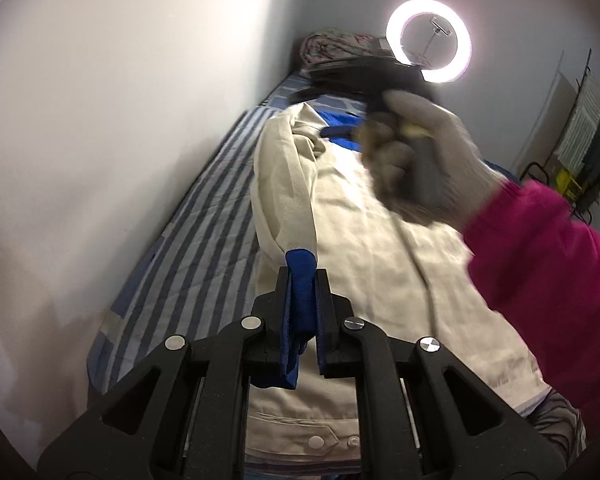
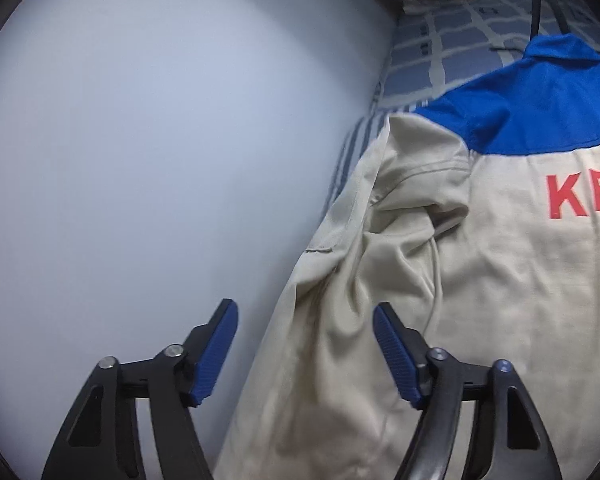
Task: Fold large clothes
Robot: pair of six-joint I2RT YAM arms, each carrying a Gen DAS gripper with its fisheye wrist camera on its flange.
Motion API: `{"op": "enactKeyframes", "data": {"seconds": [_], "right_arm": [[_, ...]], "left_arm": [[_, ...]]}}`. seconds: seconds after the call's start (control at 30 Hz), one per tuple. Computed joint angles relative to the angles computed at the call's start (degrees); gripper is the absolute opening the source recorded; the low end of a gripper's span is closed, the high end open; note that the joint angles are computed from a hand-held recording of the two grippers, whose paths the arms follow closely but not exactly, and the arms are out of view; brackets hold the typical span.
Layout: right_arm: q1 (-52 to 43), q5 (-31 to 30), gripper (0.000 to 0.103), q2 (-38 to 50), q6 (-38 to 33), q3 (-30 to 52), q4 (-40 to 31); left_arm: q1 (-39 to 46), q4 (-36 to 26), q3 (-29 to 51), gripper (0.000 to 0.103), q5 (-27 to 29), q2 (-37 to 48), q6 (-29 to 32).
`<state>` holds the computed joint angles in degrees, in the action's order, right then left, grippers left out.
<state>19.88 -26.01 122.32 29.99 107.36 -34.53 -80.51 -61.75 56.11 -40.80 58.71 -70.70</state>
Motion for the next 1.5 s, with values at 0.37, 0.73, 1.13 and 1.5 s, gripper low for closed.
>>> {"op": "enactKeyframes", "data": {"seconds": [0.37, 0.73, 1.13, 1.5], "right_arm": [[0.01, 4.30, 0.000, -0.46, -4.11, 5.46, -6.57], [-13.84, 11.06, 0.000, -28.76, -20.63, -32.28, -9.87], [-14.99, 16.06, 0.029, -37.87, -30.34, -48.76, -8.91], [-4.13, 20.83, 0.046, -30.99, -29.55, -32.09, -8.10]], "left_arm": [[-1.42, -0.32, -1.37, 0.008, 0.06, -0.39, 1.00], [-12.95, 7.96, 1.85, 0.018, 8.25, 10.46, 1.47], [-3.32, 17.98, -19.54, 0.044, 19.43, -8.43, -13.59], [-0.42, 35.35, -24.23, 0.014, 25.12, 3.23, -11.68]]}}
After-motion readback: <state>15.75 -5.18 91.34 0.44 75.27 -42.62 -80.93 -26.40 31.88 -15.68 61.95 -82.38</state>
